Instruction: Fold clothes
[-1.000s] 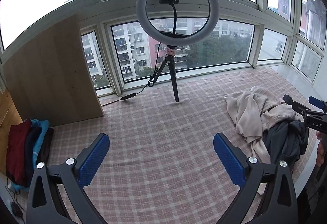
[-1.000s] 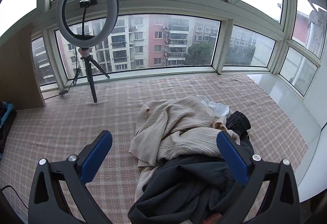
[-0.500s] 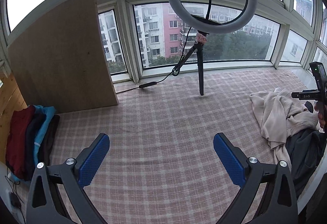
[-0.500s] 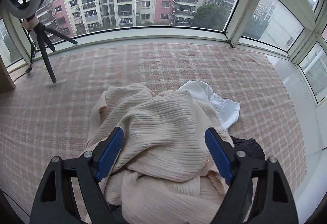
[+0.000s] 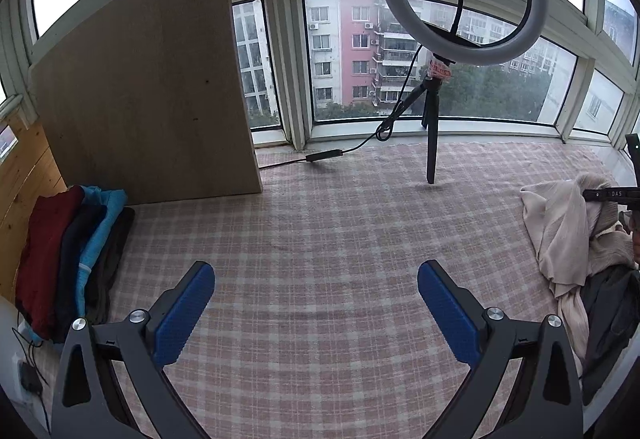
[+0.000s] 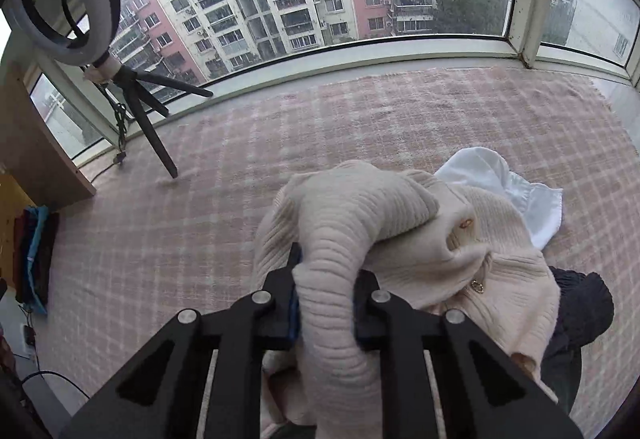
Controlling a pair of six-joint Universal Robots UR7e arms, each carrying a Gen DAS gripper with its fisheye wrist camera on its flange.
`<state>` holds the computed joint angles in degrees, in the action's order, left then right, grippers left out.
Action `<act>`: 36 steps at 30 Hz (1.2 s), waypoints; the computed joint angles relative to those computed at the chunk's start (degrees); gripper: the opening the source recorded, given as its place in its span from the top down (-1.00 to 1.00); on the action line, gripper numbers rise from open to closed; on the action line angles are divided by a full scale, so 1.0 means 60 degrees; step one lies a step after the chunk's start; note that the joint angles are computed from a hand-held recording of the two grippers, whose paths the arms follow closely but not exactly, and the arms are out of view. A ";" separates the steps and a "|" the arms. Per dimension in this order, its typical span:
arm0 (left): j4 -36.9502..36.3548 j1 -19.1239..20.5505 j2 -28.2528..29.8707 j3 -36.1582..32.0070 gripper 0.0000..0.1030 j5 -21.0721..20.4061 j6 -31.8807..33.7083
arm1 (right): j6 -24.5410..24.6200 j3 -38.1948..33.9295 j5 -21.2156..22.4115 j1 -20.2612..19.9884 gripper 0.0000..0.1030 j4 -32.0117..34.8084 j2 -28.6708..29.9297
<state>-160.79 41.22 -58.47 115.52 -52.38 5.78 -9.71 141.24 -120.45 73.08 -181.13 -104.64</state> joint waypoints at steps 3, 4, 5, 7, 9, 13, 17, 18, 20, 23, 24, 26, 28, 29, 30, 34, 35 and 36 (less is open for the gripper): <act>-0.0109 0.0045 -0.0192 0.0094 -0.98 0.0035 0.0111 | 0.0395 -0.0044 -0.0394 0.1421 0.71 -0.0353 0.0092; -0.0153 0.0066 -0.0263 0.0125 -0.98 0.0051 0.0140 | 0.0492 -0.0090 -0.0390 0.1920 0.72 -0.0451 0.0210; -0.0211 0.0112 -0.0364 0.0169 -0.98 0.0065 0.0147 | 0.0445 -0.0247 -0.0351 0.2473 0.73 -0.0450 0.0407; -0.0356 0.0219 -0.0612 0.0266 -0.98 0.0138 0.0124 | 0.0214 -0.0581 -0.0559 0.3727 0.75 -0.0802 0.1196; -0.0494 0.0326 -0.0898 0.0374 -0.98 0.0250 0.0093 | 0.0194 -0.1031 -0.0148 0.4626 0.75 -0.0741 0.1986; -0.0930 0.0580 -0.1585 0.0687 -0.98 0.0727 0.0134 | 0.0184 -0.2095 0.1784 0.5430 0.75 -0.0150 0.3879; -0.0713 0.0900 -0.2207 0.0940 -0.98 0.1070 0.0073 | 0.0811 -0.3222 0.1773 0.5494 0.58 0.2397 0.5621; -0.0605 0.0974 -0.2344 0.0988 -0.98 0.1119 0.0065 | 0.0977 -0.3019 0.1628 0.5427 0.58 0.2461 0.5511; -0.0264 0.1049 -0.2439 0.1084 -0.98 0.0916 0.0222 | 0.1205 -0.2262 0.1397 0.5168 0.51 0.1723 0.5125; 0.0174 0.1132 -0.2407 0.1185 -0.98 0.0557 0.0573 | 0.1538 -0.0715 0.0759 0.4396 -0.04 0.0144 0.3989; 0.0287 0.1127 -0.2267 0.1194 -0.98 0.0361 0.0720 | 0.1729 -0.0425 0.0178 0.4261 -0.04 -0.0190 0.3865; 0.0520 0.1118 -0.1848 0.1122 -0.98 -0.0189 0.0976 | 0.2033 0.0009 -0.0742 0.3851 -0.04 -0.0507 0.3732; 0.0654 0.1109 -0.1230 0.0890 -0.98 -0.0656 0.1130 | 0.2099 0.0264 -0.0705 0.3205 -0.04 -0.0648 0.3635; 0.0705 0.1092 -0.0897 0.0750 -0.98 -0.0830 0.1179 | 0.2128 0.0322 -0.0541 0.2953 -0.04 -0.0817 0.3746; 0.0773 0.1074 -0.0573 0.0596 -0.98 -0.0981 0.1221 | 0.2059 0.0334 -0.0251 0.2728 -0.05 -0.1047 0.3922; 0.1264 0.0976 0.0225 0.0038 -0.97 -0.1041 0.1083 | 0.1619 -0.0082 0.0682 0.2156 -0.04 -0.1670 0.5017; 0.1304 0.0967 0.0229 -0.0008 -0.97 -0.1158 0.1113 | 0.1608 -0.0327 0.0659 0.2093 -0.04 -0.1672 0.5383; 0.1306 0.0947 0.0194 -0.0003 -0.97 -0.1206 0.1168 | 0.1697 -0.0593 0.0542 0.2046 -0.04 -0.1540 0.5719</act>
